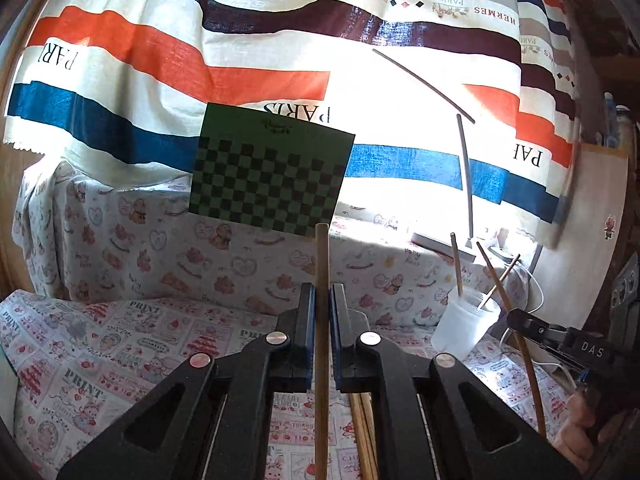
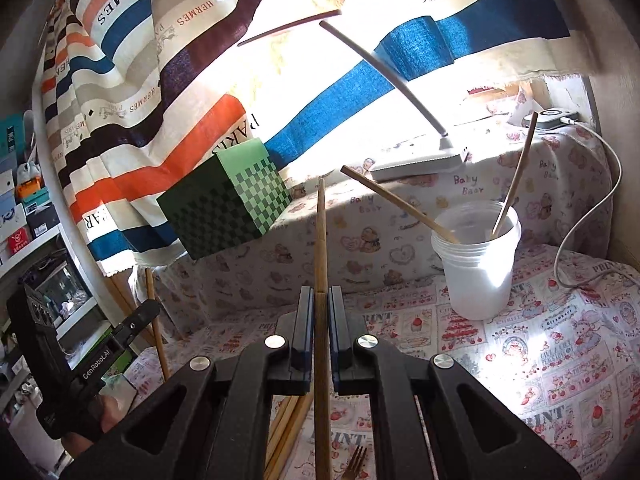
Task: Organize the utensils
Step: 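Lift both held chopsticks and carry them over the white plastic cup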
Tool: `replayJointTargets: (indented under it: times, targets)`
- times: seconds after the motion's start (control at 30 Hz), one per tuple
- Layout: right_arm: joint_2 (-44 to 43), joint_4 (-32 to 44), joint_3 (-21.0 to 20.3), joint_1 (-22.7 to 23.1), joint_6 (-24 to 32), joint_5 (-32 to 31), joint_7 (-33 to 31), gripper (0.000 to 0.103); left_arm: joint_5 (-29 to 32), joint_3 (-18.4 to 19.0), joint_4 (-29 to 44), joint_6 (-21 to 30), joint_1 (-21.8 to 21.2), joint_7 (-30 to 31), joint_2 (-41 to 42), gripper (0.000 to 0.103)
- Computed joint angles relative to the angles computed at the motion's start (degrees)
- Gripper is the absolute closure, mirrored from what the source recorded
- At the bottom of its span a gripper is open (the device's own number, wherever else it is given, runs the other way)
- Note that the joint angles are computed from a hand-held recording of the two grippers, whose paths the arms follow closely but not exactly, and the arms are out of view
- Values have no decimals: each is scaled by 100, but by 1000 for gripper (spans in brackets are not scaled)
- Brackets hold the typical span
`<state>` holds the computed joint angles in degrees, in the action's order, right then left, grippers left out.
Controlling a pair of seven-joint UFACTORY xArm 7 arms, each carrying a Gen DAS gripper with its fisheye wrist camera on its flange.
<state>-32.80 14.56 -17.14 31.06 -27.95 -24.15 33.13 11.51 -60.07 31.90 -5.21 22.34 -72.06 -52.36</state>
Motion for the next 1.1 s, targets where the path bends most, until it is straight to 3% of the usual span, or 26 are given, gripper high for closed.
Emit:
replayJointTargets:
  times: [0.07,0.17,0.23,0.33,0.43,0.57,0.67,0.77,0.9,1.03,1.1]
  targets:
    - [-111,233,-799,731,605,-578,103,96,51,187,3,-10,-178,134,302,97]
    - [-145,608,-1732,1829,1731,-616,-4,96,57,442,-22,-111,-477,296,781,97]
    - [19,845,-1953,2200,2379,-414,-129,96,-22,438,-73,-198,-542,286,836,97]
    - [465,1148,-1747,2197,3092,-172,-268,96,-95,339,-86,-100,-472,258,593,97]
    - [686,1322,-1913,2524,3462,207,-598,96,-152,267,-127,-27,-413,148,239,97]
    - [947,1469,-1657,2379,3796,493,-715,93,-49,-59,18,941,-82,-223,-1058,97]
    - [1049,1526,-1723,2497,3831,862,-1041,84,131,-122,44,1153,4,-431,-1444,97]
    - [1306,1706,-1652,2476,3904,1120,-1253,77,341,-88,105,1203,-1,-358,-1344,97]
    - [1838,2310,-1491,2432,4396,1584,-1533,77,426,34,135,1266,-124,-327,-1058,97]
    - [2483,2982,-1044,2038,4855,1429,-1449,77,517,234,164,1475,-345,-231,-809,97]
    - [2787,3281,-944,1951,5129,1639,-1617,77,532,378,98,1382,-477,-235,-679,97]
